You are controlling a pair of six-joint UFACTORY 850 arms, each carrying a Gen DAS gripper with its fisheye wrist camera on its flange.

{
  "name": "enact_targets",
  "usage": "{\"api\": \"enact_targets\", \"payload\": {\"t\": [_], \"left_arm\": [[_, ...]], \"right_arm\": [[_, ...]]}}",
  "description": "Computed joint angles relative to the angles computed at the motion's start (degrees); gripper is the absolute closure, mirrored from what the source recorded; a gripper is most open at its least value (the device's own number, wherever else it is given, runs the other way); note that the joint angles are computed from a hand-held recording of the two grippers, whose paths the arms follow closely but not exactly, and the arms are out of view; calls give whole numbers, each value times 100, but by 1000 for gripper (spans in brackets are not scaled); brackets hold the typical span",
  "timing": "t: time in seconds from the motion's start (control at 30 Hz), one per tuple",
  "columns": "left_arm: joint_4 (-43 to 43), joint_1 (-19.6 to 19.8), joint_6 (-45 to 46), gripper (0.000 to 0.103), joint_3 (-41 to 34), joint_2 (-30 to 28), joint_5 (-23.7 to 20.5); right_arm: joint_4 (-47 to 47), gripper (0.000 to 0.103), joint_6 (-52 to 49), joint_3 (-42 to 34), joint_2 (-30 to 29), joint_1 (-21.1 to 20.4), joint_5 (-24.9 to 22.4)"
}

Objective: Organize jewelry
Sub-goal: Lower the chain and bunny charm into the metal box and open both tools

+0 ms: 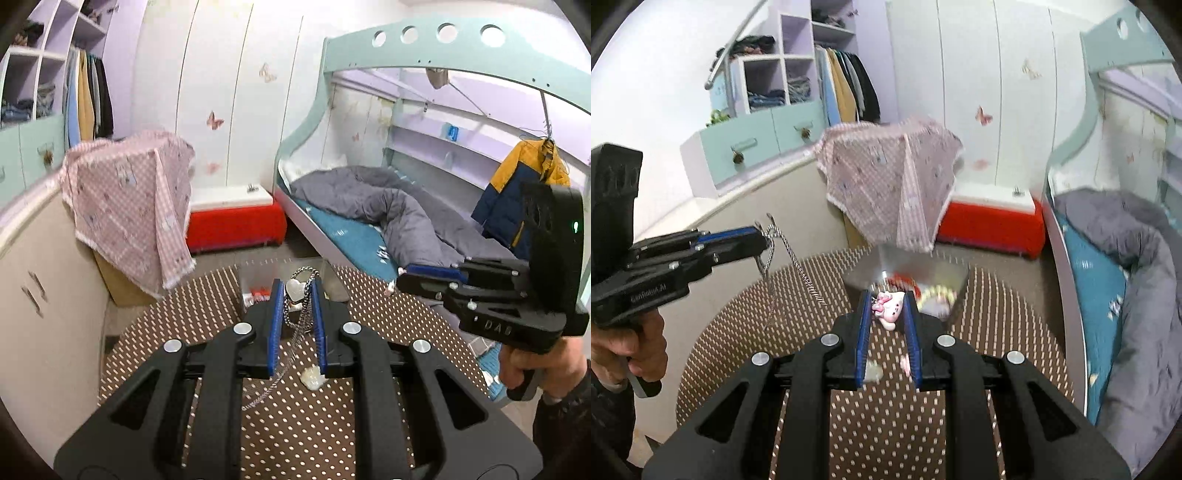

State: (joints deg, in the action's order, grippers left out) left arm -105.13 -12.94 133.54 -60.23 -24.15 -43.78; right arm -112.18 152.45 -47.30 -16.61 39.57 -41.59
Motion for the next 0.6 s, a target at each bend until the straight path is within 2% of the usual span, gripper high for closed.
{"api": "enact_targets", "payload": {"t": [0.27, 0.43, 0.6], "left_arm": [[-146, -80, -84, 88, -317, 152, -38], [32, -264, -404, 88, -748, 23, 53], [230, -458, -855, 88, -1312, -361, 370]], "right_arm": [[-208, 87, -376, -210, 212, -262, -34], [-238, 87, -562, -439, 134, -563, 299], [-457, 87, -320, -581, -18, -889, 682]]}}
